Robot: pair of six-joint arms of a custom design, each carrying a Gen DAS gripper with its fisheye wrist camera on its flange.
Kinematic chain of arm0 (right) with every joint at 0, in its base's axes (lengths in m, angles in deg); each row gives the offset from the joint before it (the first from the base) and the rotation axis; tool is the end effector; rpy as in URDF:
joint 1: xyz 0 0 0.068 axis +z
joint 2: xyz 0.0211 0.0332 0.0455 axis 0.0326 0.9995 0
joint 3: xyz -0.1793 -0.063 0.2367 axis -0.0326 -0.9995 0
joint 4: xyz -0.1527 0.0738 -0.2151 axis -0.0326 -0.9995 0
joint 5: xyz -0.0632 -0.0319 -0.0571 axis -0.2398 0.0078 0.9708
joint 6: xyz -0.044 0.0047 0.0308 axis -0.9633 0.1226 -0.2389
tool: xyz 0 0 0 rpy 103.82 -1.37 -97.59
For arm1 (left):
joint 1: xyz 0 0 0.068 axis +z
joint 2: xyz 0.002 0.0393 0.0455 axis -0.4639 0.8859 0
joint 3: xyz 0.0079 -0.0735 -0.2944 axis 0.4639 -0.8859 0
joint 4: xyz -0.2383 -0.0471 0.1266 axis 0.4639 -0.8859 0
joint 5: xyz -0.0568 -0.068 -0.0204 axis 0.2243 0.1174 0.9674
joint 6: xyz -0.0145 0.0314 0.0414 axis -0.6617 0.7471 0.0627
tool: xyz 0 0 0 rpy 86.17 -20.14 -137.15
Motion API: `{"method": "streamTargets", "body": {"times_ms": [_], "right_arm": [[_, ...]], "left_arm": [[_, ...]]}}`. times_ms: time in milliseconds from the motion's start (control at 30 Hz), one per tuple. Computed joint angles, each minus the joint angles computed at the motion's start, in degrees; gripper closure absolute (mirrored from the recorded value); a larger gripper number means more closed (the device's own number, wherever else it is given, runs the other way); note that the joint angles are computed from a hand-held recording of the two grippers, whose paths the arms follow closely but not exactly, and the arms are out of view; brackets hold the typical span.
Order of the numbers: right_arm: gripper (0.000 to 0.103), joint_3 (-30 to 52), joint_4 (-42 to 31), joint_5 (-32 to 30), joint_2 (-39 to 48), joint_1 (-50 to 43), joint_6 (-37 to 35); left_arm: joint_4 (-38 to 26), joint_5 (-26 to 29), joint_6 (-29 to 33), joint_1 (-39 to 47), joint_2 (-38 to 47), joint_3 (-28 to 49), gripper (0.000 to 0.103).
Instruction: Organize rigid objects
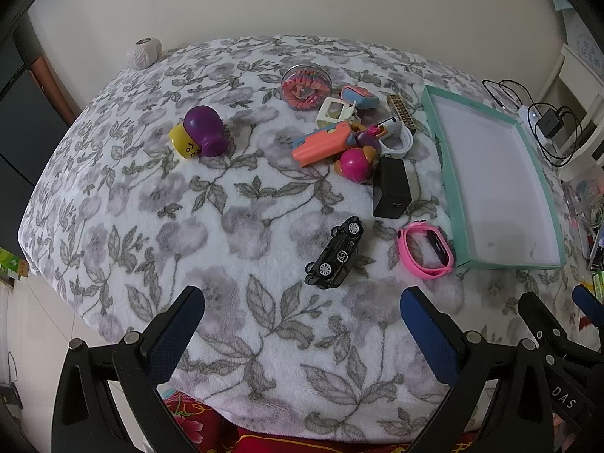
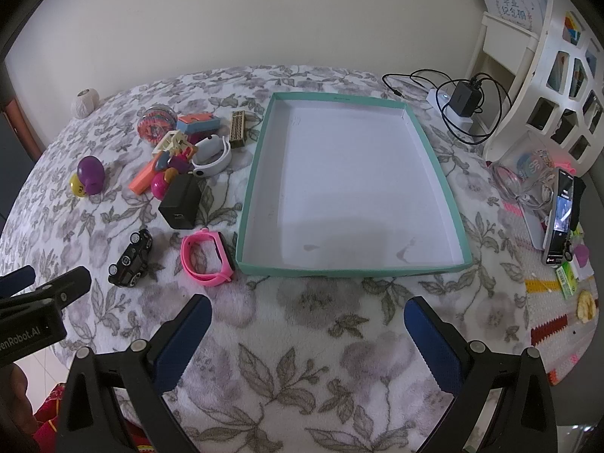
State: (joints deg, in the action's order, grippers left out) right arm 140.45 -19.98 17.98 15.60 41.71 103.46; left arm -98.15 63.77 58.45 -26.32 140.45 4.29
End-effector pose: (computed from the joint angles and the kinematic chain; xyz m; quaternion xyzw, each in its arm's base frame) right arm 0.1821 0.1416 0.2895 -0.1706 0.9479 0.0209 0.2683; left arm 0.1480 0.0108 0.3261 -0.2460 0.9467 0.0614 0.1989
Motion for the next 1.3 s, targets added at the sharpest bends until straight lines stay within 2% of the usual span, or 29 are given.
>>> {"method": "streamTargets", "body": {"times_ms": [300, 500, 667, 733, 933, 1000, 1200, 1300], "right_arm": [[0.0, -0.5, 0.5, 0.1, 0.1, 0.4, 0.3], [0.0, 1.9, 0.0, -0.6, 2.6, -0.1, -0.2], [0.0, 7.3, 0.0, -0.9, 5.7, -0.4, -0.8], [0.0, 9.4, 0.0, 0.7, 7.5, 0.0, -0.6], [0.0, 14.7, -0.4, -1.8, 14.9, -2.2, 3.4], [0.0, 15.7, -0.2, -2.6, 16.8, -2.3, 4.3], [0.0, 12.9, 4.6, -1.4, 18.2, -1.5, 4.5], [0.0, 11.7, 4.6, -3.2, 19.7, -2.4, 4.5]], "left_arm": [[0.7, 2.0, 1.5, 2.4, -0.6, -1.1, 0.0], [3.7, 6.3, 3.6, 7.6, 1.8, -0.1, 0.0], [6.2, 11.7, 4.6, 10.9, 5.3, 3.0, 0.0], [7.6, 11.2, 4.5, 10.2, 6.8, 3.9, 0.0], [7.7, 5.8, 3.0, 9.5, 13.5, 6.6, 0.0], [7.8, 5.7, 2.6, 10.6, 15.6, 6.8, 0.0], [10.0, 6.0, 4.0, 11.7, 17.6, 3.3, 0.0], [10.5, 6.5, 4.6, 11.9, 17.8, 1.5, 0.0]]}}
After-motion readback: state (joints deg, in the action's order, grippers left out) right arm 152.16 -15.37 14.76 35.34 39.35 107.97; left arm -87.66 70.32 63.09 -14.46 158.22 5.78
